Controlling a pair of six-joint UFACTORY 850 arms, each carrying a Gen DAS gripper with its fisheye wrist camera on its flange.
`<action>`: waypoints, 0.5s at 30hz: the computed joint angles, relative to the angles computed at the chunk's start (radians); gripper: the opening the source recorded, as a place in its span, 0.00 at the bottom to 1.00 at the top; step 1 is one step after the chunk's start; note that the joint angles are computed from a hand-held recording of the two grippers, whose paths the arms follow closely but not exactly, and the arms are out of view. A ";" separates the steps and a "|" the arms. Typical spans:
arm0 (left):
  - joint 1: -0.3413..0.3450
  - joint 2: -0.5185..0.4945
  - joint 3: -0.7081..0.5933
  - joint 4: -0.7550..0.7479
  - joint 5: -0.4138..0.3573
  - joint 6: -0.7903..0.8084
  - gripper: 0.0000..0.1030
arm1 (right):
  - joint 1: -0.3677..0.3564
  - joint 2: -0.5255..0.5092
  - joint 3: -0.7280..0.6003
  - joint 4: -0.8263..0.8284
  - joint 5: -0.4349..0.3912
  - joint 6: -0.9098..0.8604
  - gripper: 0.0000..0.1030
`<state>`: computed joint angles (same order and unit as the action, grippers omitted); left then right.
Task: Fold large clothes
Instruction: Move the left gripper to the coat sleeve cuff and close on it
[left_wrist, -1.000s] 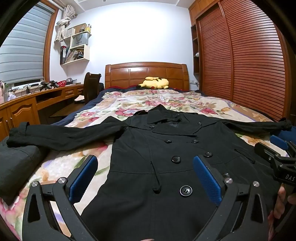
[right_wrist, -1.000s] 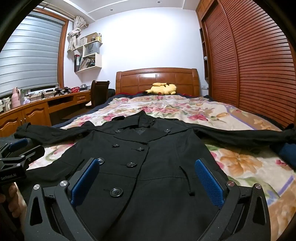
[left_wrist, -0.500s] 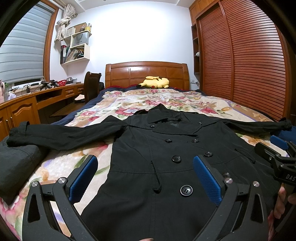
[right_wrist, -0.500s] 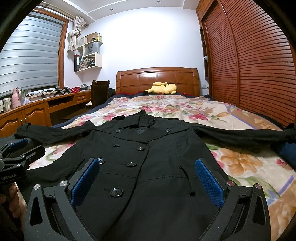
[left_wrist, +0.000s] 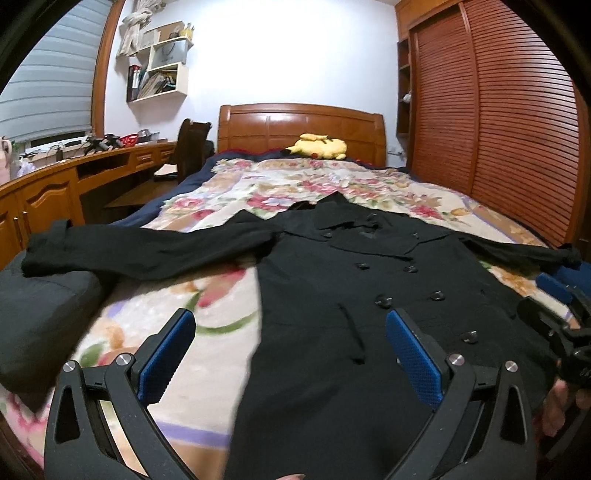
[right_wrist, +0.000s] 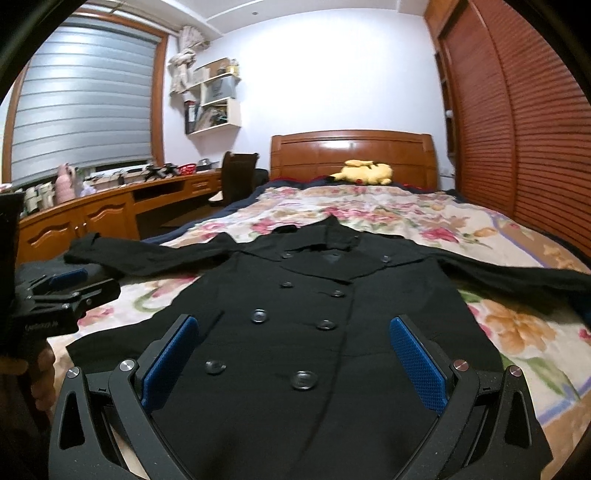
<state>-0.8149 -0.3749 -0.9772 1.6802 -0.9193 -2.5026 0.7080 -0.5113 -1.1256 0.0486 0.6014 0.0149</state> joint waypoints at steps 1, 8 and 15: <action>0.002 0.003 0.005 -0.012 -0.006 0.014 1.00 | 0.002 -0.002 -0.006 -0.002 -0.005 0.001 1.00; 0.052 0.029 0.048 -0.090 -0.011 0.098 1.00 | -0.007 -0.039 -0.090 -0.121 -0.093 0.057 1.00; 0.093 0.067 0.090 -0.102 -0.022 0.112 1.00 | -0.030 -0.037 -0.118 -0.304 -0.126 0.198 1.00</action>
<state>-0.7215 -0.3077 -0.8871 1.5779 -0.9408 -2.3902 0.6777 -0.5484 -1.2440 -0.2549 0.4750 0.2130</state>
